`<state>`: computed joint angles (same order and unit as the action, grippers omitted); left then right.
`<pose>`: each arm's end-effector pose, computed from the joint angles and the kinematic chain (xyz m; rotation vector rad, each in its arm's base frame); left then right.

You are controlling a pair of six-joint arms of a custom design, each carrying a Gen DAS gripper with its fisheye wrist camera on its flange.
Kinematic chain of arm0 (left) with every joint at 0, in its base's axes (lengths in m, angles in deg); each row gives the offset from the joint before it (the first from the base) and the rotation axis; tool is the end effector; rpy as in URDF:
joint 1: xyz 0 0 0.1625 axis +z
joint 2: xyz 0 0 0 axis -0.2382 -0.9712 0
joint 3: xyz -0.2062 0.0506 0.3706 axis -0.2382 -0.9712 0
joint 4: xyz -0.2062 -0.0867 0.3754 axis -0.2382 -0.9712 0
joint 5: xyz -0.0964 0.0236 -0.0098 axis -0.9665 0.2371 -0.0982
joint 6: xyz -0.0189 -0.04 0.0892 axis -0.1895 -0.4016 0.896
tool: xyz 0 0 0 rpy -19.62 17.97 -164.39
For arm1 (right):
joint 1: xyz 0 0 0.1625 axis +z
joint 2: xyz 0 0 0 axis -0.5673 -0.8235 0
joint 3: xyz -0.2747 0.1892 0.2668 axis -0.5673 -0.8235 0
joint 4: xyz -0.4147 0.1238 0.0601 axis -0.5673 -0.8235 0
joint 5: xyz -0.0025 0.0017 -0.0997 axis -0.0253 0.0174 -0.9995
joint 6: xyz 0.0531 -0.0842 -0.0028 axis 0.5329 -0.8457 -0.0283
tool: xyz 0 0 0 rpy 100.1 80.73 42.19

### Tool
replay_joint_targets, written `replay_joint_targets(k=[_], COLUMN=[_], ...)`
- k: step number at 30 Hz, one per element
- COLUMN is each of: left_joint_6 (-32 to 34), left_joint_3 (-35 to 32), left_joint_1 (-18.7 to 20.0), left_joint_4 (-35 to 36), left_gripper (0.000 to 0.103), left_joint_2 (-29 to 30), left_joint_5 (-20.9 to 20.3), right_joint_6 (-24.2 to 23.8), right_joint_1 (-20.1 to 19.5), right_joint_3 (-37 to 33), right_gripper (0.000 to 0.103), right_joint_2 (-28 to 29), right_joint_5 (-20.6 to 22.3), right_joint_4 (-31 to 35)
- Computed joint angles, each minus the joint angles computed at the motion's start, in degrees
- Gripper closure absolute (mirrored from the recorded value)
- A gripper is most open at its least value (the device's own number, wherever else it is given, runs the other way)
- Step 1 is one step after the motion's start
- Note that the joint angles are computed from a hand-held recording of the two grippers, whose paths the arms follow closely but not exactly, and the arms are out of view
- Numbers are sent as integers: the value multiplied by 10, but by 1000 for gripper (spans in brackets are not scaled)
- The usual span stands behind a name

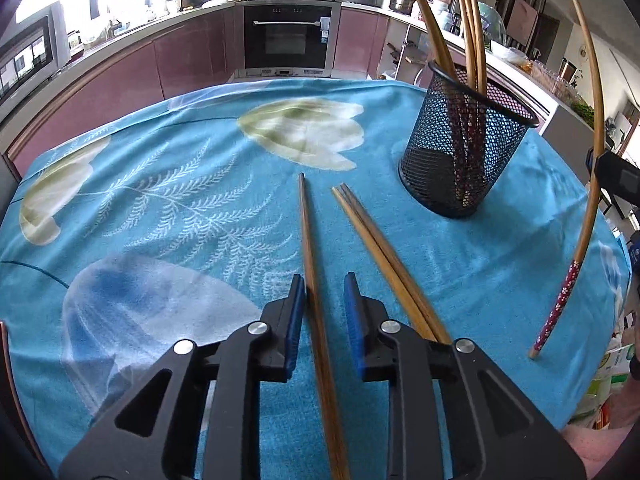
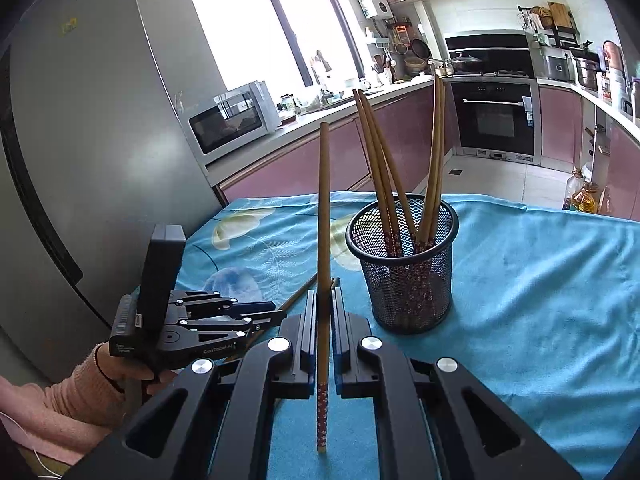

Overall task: Organize utensils
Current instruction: 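Raise the left tool's chopstick over the mesh holder while the right tool carries its own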

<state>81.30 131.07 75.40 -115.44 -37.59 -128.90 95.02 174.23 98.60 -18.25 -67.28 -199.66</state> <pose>-0.0482 -0.4593 0.3252 1.0766 2.4626 -0.4155 0.4103 -0.2643 0.1147 0.4862 -2.5024 1.1427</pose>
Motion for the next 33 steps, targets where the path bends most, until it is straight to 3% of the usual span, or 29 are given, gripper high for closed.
replay_joint_targets(k=[4,10,25,33], left_joint_6=[1,-11,-19,-27], left_joint_3=[3,5,-45,-66], left_joint_1=[-3,-6,-23,-41], left_joint_4=[-20,-20,73,75], left_gripper=[93,95,95,95], left_joint_2=[9,5,-81,-106], left_joint_5=[8,5,-142,-196], right_joint_6=[-1,-4,-38,-65], right_joint_1=[0,3,15,16], right_joint_3=[-3,-5,-8,-18], right_gripper=[97,97,97,97], right_joint_2=[3,4,-7,-12], right_joint_5=[-2,-9,-27,-31], right_joint_4=[1,-2,-34,-50])
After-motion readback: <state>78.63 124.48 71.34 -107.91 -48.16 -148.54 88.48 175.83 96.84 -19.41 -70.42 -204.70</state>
